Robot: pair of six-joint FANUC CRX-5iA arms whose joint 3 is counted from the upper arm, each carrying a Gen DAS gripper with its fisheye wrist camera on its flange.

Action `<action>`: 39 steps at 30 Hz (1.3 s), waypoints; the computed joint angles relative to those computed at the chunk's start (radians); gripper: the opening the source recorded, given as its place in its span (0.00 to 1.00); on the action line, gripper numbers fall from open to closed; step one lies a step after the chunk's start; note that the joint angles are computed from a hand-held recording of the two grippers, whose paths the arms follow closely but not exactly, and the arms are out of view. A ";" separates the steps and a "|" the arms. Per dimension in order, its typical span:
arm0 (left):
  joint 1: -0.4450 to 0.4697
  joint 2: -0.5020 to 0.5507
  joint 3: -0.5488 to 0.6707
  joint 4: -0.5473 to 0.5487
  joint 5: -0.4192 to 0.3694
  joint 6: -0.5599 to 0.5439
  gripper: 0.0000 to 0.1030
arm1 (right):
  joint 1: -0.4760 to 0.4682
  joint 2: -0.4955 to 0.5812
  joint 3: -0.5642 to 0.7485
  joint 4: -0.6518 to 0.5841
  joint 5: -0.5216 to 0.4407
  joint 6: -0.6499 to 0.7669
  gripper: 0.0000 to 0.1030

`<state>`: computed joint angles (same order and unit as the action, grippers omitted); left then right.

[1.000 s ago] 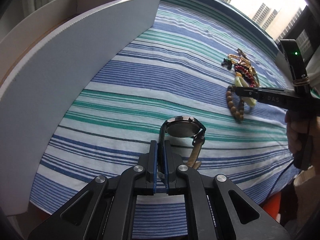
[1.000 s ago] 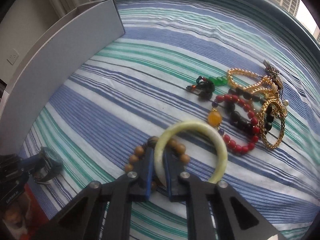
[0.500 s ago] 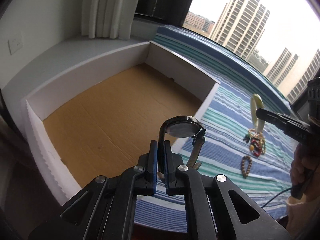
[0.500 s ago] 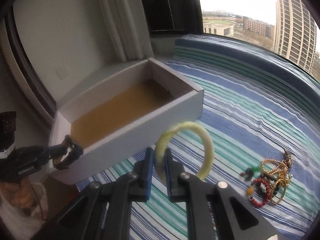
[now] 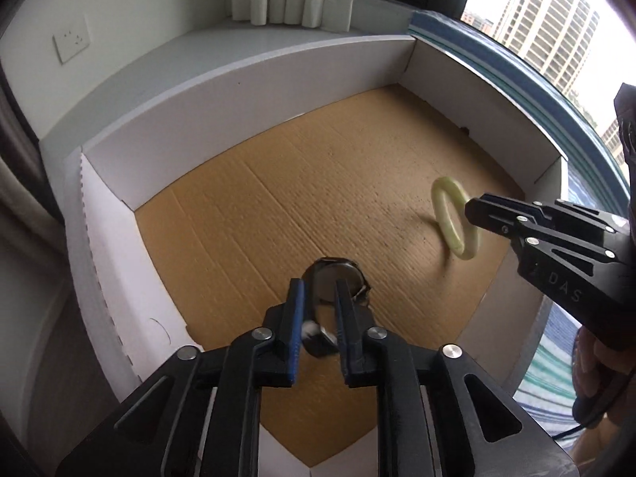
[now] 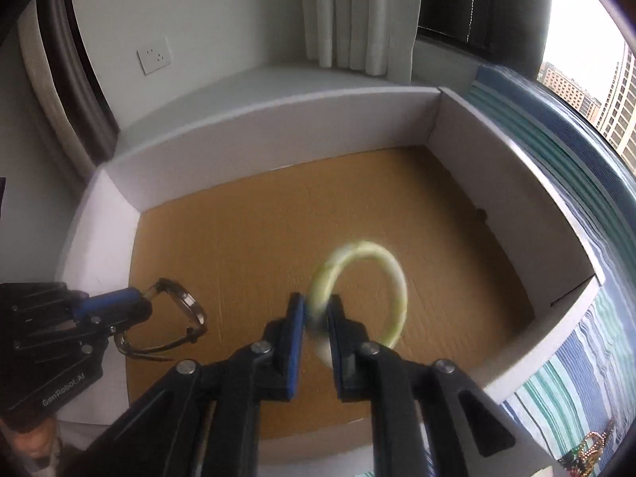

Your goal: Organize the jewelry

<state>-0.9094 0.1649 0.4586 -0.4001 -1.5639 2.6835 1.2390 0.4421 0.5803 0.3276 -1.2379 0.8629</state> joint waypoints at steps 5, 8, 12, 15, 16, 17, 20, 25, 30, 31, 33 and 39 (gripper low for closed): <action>-0.087 0.022 0.079 -0.146 -0.078 0.016 0.82 | 0.030 -0.128 -0.216 0.105 0.160 -0.154 0.52; -0.126 0.056 0.139 -0.216 -0.115 0.004 0.88 | 0.065 -0.232 -0.363 0.220 0.215 -0.277 0.52; -0.144 0.130 0.221 -0.242 -0.176 -0.025 0.88 | 0.126 -0.395 -0.581 0.349 0.238 -0.445 0.55; -0.136 0.168 0.250 -0.212 -0.185 -0.046 0.88 | 0.204 -0.522 -0.757 0.465 0.163 -0.594 0.61; -0.132 0.185 0.268 -0.206 -0.195 -0.061 0.88 | 0.236 -0.558 -0.805 0.492 0.111 -0.640 0.61; -0.141 0.198 0.287 -0.224 -0.210 -0.078 0.88 | 0.275 -0.595 -0.851 0.511 0.048 -0.686 0.61; -0.171 0.219 0.320 -0.278 -0.247 -0.089 0.88 | 0.400 -0.690 -0.958 0.520 -0.161 -0.839 0.61; -0.187 0.234 0.337 -0.285 -0.262 -0.085 0.87 | 0.617 -0.811 -1.058 0.460 -0.489 -1.139 0.61; -0.207 0.259 0.373 -0.295 -0.283 -0.103 0.88 | 0.764 -0.863 -1.091 0.361 -0.687 -1.334 0.61; -0.212 0.264 0.380 -0.299 -0.288 -0.104 0.88 | 0.813 -0.882 -1.100 0.331 -0.733 -1.384 0.61; -0.223 0.274 0.393 -0.309 -0.299 -0.104 0.88 | 0.857 -0.891 -1.102 0.298 -0.768 -1.454 0.61; -0.251 0.300 0.444 -0.395 -0.370 -0.039 0.91 | 0.935 -0.933 -1.133 0.242 -0.817 -1.589 0.61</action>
